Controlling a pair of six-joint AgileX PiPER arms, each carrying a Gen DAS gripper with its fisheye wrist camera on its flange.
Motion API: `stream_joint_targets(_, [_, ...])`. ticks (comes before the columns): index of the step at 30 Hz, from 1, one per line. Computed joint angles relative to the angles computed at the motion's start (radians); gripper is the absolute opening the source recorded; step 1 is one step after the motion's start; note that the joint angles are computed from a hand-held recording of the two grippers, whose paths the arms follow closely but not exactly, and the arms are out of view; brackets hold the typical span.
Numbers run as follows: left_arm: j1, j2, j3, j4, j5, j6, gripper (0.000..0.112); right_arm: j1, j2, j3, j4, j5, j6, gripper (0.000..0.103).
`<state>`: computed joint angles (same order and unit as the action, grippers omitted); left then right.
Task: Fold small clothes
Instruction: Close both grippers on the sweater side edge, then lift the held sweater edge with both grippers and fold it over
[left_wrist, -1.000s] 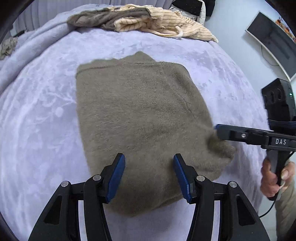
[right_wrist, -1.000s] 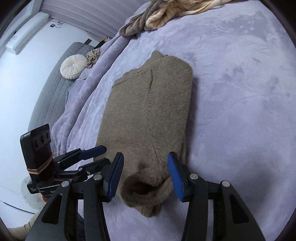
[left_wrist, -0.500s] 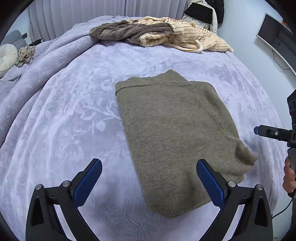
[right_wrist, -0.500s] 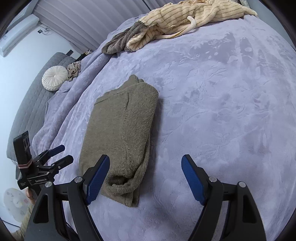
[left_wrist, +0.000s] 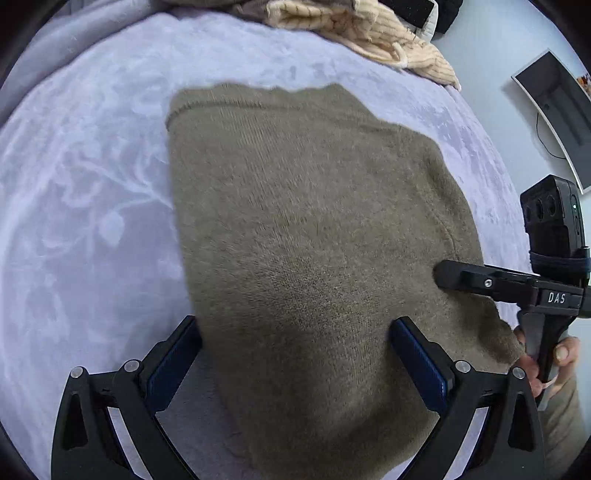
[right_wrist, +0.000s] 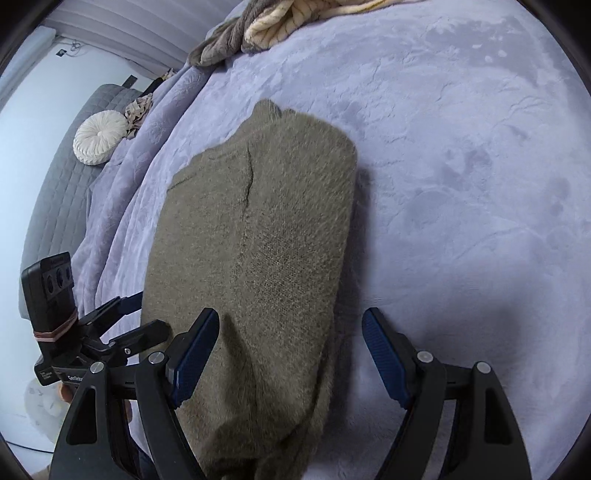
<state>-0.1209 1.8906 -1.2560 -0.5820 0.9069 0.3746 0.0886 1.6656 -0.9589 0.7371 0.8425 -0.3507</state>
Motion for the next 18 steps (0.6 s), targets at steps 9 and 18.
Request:
stream_joint_targets(9, [0.008, 0.028, -0.034, -0.066, 0.013, 0.04, 0.059, 0.096, 0.044, -0.012, 0.072, -0.081, -0.039, 0.046])
stream_joint_targets(18, [-0.056, -0.097, -0.001, 0.048, -0.028, -0.048, 0.044, 0.2, -0.086, -0.007, -0.062, -0.131, 0.16, 0.038])
